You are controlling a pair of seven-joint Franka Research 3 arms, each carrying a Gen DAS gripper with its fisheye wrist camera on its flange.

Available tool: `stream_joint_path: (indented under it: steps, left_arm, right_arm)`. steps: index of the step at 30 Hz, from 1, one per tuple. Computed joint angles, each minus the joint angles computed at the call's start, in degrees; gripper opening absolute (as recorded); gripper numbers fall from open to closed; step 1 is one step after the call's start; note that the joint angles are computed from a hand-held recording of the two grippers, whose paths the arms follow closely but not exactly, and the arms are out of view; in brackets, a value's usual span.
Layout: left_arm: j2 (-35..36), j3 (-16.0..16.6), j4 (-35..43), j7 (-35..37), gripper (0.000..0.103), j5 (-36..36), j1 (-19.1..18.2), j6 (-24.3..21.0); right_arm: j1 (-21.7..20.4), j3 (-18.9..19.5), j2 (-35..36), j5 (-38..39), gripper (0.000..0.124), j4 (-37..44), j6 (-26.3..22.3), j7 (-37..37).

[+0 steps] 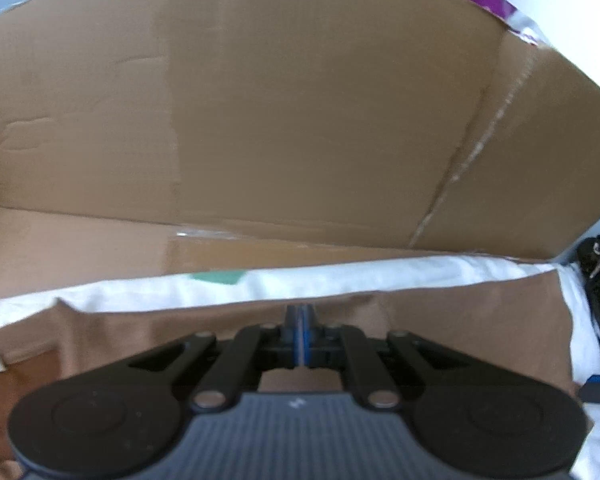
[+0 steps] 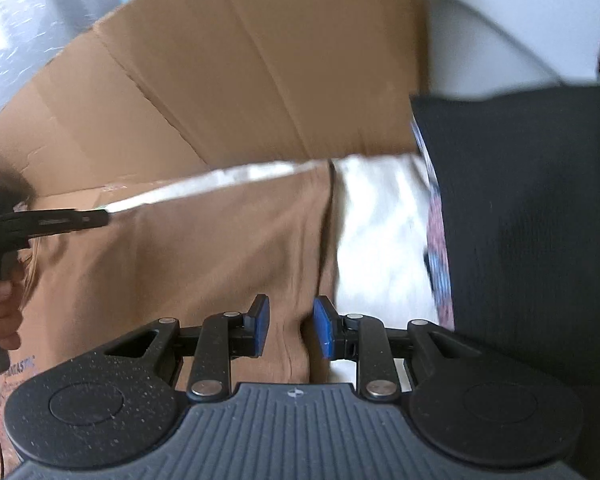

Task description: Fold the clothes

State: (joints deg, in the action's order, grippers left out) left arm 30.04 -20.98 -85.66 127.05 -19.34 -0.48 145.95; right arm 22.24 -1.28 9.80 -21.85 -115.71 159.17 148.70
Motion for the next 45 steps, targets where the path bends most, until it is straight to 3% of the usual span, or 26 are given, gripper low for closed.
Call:
stream_joint_path:
  steps: [5,9,12,13,14,21,25,29,35,39,41,45]
  left_arm:
    - [0.43,1.31,1.32,-0.37,0.002,0.88,1.14,0.01]
    - [0.92,2.02,2.21,-1.17,0.002,1.71,1.9,0.31]
    - [1.28,2.09,3.02,-1.62,0.002,2.33,2.2,0.07]
    - [1.31,1.93,3.18,-1.62,0.002,2.25,2.4,-0.06]
    - [1.45,1.75,3.42,-1.43,0.002,2.11,2.64,-0.18]
    - [2.96,2.61,4.85,-1.18,0.004,4.0,2.21,-0.12]
    - [3.86,3.06,6.22,-3.15,0.004,5.14,2.26,-0.46]
    - [4.14,1.85,7.95,-1.98,0.004,3.98,3.75,-1.59]
    - [5.81,1.89,13.05,-0.59,0.004,3.4,4.21,-5.45]
    - [7.74,3.0,17.14,-0.8,0.004,4.47,3.46,-10.43]
    - [9.34,4.15,19.62,-2.3,0.004,5.89,2.52,-13.24]
    - [11.5,5.68,21.41,-4.29,0.005,8.75,0.98,-13.79]
  right_arm:
    - [-0.68,0.14,1.23,4.25,0.031,0.16,0.74,-0.48]
    - [-2.25,1.79,3.19,12.99,0.031,1.2,1.73,-5.3]
    - [-1.39,1.22,4.35,14.83,0.031,2.37,0.92,-7.07]
    - [-0.62,0.38,4.37,14.08,0.021,2.45,0.74,-6.25]
    - [0.19,-0.51,4.28,12.93,0.001,2.43,0.57,-5.0]
    - [3.19,-3.7,2.42,1.23,0.0,0.66,-0.54,3.91]
    - [2.04,-2.08,3.56,1.28,0.001,2.1,-3.04,2.86]
    - [3.35,-3.01,3.21,-5.19,0.004,3.77,-6.57,6.93]
    - [2.82,-2.06,1.69,-13.9,0.003,2.78,-0.34,8.8]
    - [1.19,0.47,1.47,-7.93,0.003,1.33,3.28,0.7]
    - [1.02,1.06,2.41,-3.97,0.003,1.48,3.19,-2.38]
    - [2.08,0.28,2.36,-1.4,0.003,0.56,0.73,-5.1]
